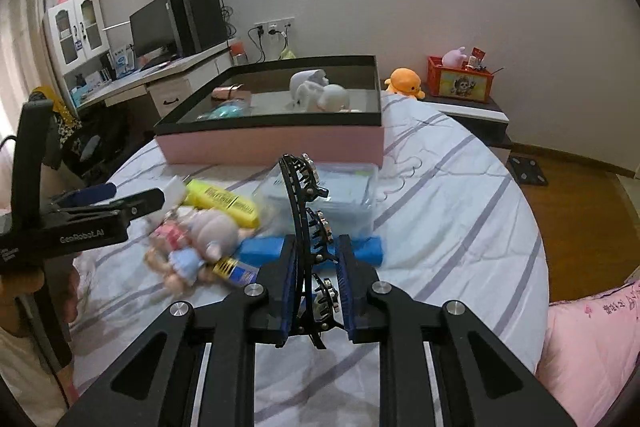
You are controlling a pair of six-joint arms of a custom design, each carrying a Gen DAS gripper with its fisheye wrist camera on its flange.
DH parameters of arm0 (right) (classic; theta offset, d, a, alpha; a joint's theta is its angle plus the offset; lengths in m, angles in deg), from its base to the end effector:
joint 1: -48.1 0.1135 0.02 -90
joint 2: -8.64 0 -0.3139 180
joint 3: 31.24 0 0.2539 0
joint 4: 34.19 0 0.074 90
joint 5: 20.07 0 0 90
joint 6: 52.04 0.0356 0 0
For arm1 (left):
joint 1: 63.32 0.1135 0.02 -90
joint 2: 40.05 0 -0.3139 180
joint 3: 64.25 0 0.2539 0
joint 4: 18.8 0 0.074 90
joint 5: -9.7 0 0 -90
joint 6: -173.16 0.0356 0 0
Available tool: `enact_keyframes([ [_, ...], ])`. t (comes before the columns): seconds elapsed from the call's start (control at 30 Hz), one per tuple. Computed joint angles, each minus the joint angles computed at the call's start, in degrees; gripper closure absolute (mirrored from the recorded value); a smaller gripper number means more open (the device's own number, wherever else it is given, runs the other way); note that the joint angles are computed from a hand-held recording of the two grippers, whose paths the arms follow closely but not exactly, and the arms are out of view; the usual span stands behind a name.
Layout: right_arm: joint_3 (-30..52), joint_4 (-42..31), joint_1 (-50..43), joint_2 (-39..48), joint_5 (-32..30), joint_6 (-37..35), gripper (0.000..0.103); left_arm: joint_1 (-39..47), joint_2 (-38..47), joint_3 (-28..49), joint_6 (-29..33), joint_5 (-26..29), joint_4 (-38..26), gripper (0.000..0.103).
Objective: Organize rigid objects
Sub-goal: 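Grasp the white charger with the left tool while the right tool grasps the black hair clip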
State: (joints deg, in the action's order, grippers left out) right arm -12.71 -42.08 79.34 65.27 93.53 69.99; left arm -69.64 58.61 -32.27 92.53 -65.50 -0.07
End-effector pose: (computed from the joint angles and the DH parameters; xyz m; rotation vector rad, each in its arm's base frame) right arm 0.1110 0.0507 0.1423 0.2085 2.2821 0.0779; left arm 0.2379 -0.0355 0.1102 0.4440 2.3489 -0.2856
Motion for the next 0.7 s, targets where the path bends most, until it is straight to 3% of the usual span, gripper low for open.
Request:
enact_keyframes([
  [0.13,-0.19,5.96,-7.34,3.96,-5.91,-5.29,0.084,-2.27,4.48,2.93,-1.35,-3.68,0.10,0.000],
  [0.23,-0.14,8.34,-10.17,5.49,-8.43,-7.51,0.084,-1.85,6.58,4.40,-1.58,-2.35,-0.19,0.002],
  [0.33,0.00,10.06,-11.67,6.88,-9.98,-8.49,0.084,-0.96,7.98,6.14,-0.79,0.91,-2.37,0.025],
  [0.43,0.17,11.23,-12.38,8.02,-10.96,-8.91,0.084,-2.46,7.93,5.56,0.65,-1.12,-1.71,0.048],
  [0.47,0.14,11.62,-12.56,8.24,-11.26,-8.93,0.084,-2.67,7.65,5.18,1.36,-1.00,-1.38,0.061],
  [0.7,0.83,10.78,-10.04,8.37,-9.45,-7.72,0.084,-2.16,3.53,1.24,3.27,-3.35,1.29,0.061],
])
